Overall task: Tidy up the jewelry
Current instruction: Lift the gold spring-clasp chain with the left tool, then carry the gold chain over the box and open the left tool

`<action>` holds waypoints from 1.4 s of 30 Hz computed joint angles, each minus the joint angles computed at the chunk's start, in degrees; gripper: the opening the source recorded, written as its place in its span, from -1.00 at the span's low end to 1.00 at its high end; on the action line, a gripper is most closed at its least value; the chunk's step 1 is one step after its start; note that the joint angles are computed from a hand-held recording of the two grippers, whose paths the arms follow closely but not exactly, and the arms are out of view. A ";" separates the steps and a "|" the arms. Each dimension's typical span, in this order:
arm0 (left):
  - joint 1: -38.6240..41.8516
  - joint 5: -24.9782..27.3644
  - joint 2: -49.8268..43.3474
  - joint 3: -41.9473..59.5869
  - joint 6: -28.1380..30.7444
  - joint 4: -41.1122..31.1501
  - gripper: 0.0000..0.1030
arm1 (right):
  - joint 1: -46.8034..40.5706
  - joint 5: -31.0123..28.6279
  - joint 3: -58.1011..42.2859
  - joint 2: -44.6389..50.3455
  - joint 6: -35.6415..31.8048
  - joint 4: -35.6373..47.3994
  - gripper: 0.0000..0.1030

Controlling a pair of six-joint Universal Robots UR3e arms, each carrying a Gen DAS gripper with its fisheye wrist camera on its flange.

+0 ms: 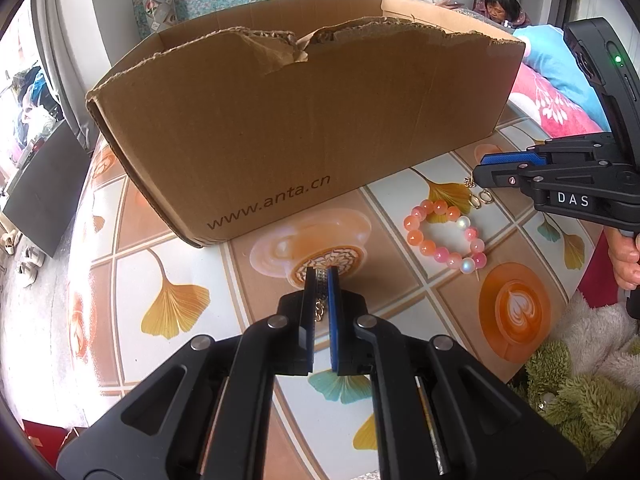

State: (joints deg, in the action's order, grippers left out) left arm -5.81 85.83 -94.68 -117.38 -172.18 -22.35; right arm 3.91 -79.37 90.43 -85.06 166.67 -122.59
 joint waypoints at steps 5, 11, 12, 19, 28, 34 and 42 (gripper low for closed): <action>0.08 -0.13 0.07 -0.01 0.10 -0.08 -0.91 | -3.39 2.75 1.74 -1.92 -2.21 0.96 -0.72; 0.41 -0.70 0.15 -0.39 0.68 0.51 -0.91 | -5.73 4.49 2.09 -4.26 -3.69 2.39 -0.72; 0.32 -0.77 0.28 -0.61 0.74 0.67 -0.91 | -5.71 4.48 1.94 -4.53 -3.64 2.63 -0.72; 0.03 -1.23 2.37 -1.96 2.07 1.02 -0.96 | -7.07 5.64 2.16 -7.61 -4.34 3.90 -0.72; 0.53 -1.48 9.86 -3.96 2.41 -0.35 -0.97 | -7.58 8.77 3.43 -11.85 -6.04 4.57 -0.72; 6.00 -10.48 16.32 2.35 3.10 -4.92 -0.97 | -7.26 14.00 -4.12 -11.39 -7.18 5.80 -0.72; 10.79 -22.06 0.16 29.33 0.17 -18.02 -0.97 | -7.66 20.92 -29.08 5.68 -8.95 10.25 -0.72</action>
